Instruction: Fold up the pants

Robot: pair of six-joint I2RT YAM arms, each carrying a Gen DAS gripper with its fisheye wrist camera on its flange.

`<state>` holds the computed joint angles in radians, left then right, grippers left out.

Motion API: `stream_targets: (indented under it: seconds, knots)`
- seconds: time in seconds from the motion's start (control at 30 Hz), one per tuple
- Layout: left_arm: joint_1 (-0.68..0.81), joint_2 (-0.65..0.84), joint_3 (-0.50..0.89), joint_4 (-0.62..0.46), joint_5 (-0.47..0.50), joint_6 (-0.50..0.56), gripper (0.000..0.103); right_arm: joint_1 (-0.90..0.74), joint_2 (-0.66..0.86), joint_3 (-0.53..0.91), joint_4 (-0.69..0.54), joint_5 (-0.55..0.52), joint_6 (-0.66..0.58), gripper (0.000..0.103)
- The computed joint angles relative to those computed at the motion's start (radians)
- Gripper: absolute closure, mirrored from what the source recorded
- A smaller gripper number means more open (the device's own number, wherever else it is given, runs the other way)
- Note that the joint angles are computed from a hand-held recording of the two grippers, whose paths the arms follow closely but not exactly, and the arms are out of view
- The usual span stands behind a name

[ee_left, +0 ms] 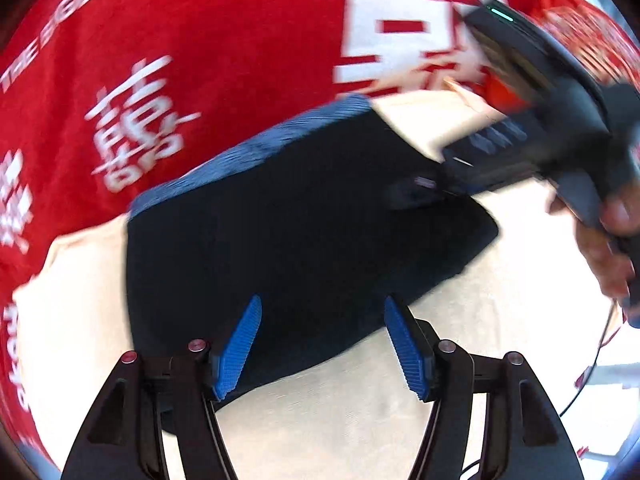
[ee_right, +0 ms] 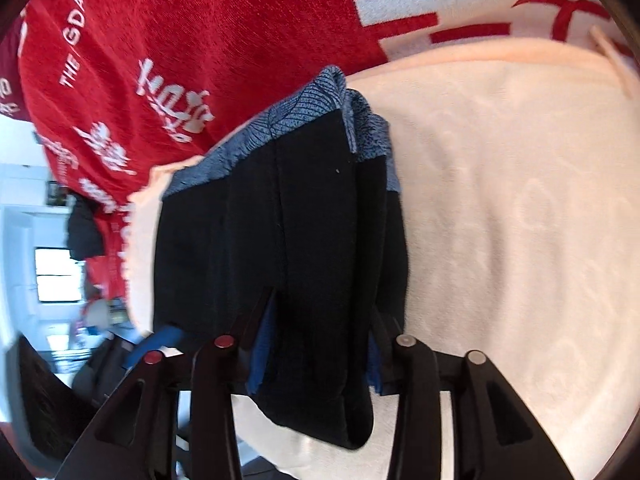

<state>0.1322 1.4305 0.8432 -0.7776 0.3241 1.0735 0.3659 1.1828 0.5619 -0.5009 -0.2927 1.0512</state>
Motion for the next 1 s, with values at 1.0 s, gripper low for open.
stream_targets:
  seconds: [1.0]
  knots:
    - [0.25, 0.686, 0.834, -0.438, 0.024, -0.021, 0.011, 0.631, 0.123, 0.35, -0.472, 0.376, 0.759, 0.021]
